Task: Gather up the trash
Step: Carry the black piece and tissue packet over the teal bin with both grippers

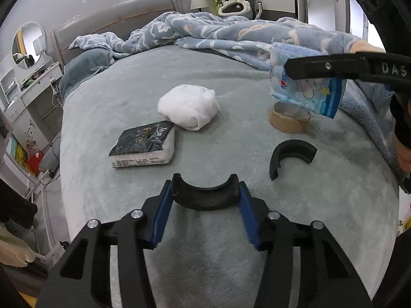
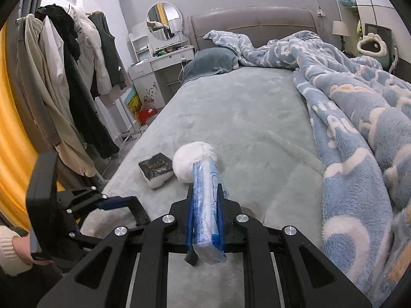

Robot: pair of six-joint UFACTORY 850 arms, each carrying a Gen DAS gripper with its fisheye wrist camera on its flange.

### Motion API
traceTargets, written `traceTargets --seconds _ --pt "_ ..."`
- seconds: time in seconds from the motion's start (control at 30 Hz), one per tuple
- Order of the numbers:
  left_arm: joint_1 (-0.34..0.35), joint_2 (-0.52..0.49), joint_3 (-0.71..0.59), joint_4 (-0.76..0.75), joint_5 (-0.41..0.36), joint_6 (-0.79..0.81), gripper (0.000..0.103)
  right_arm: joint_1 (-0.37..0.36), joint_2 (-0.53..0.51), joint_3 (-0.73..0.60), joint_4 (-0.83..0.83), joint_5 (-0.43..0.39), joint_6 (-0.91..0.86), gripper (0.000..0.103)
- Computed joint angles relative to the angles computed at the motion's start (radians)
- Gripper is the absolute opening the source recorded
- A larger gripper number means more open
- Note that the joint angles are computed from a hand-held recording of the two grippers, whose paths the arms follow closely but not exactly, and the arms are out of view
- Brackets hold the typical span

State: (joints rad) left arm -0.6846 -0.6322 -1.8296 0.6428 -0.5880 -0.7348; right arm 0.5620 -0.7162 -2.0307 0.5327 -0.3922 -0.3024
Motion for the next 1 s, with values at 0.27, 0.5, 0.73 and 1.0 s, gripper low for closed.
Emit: traceTargets --seconds 0.27,0.5,0.73,1.0 --pt "0.008 0.070 0.070 -0.010 0.068 -0.062 0.051 0.059 0.056 0.049 -0.136 0.026 0.177 0.015" --pt "0.002 0.193 0.217 0.113 0.111 -0.254 0.051 0.117 0.113 0.134 -0.338 0.020 0.405 0.015" --pt "-0.001 0.325 0.378 0.224 0.087 -0.465 0.051 0.192 0.155 0.181 -0.509 -0.002 0.648 0.015" --pt "-0.004 0.467 0.537 0.265 0.023 -0.613 0.051 0.267 0.141 0.133 -0.627 -0.050 0.800 0.015"
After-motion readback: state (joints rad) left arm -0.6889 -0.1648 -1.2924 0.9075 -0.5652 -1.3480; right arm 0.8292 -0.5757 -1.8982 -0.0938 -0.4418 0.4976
